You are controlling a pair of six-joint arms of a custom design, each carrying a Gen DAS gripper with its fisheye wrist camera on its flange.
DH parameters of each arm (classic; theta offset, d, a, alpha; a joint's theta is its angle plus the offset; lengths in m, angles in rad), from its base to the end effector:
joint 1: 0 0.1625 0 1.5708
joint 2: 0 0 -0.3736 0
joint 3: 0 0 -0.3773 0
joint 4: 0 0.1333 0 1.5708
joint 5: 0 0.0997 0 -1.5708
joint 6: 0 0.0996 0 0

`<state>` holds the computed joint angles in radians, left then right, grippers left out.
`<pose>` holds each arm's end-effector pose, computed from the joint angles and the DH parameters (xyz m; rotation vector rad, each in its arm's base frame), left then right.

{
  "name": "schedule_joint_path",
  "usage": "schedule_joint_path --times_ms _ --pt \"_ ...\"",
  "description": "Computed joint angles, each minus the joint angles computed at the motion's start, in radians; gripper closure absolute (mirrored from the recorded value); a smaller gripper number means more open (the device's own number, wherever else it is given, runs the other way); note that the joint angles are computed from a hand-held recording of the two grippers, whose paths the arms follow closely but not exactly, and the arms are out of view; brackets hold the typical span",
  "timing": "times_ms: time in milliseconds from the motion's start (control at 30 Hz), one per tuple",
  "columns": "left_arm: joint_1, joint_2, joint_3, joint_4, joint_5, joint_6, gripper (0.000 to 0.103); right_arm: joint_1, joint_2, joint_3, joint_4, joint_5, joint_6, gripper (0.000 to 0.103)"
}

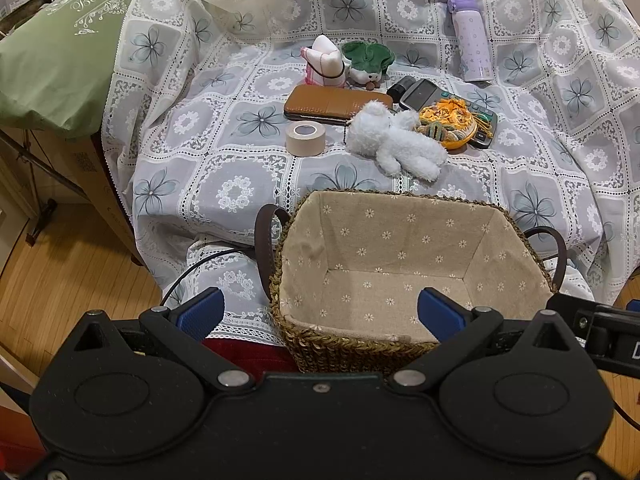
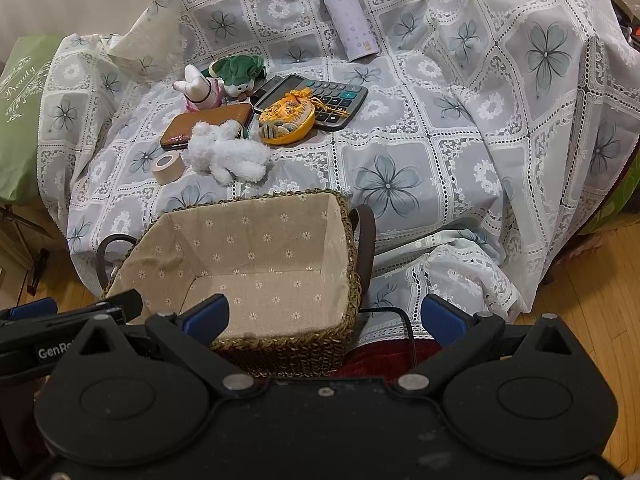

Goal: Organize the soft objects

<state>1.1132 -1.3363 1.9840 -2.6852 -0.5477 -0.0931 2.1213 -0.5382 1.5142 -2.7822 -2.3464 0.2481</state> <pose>-0.0251 -0.5451 0.2968 0.1072 2.1590 -0.8171 0.3920 -0.5171 -0.0044 0.2506 -2.4258 0.6522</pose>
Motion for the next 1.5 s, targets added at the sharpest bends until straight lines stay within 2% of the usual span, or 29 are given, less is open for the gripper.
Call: schedule_joint_path --times_ms 1500 --pt "0.004 -0.002 -0.003 0.025 -0.008 -0.020 0.003 -0.003 -0.004 -0.007 0.034 0.004 0.036 0.000"
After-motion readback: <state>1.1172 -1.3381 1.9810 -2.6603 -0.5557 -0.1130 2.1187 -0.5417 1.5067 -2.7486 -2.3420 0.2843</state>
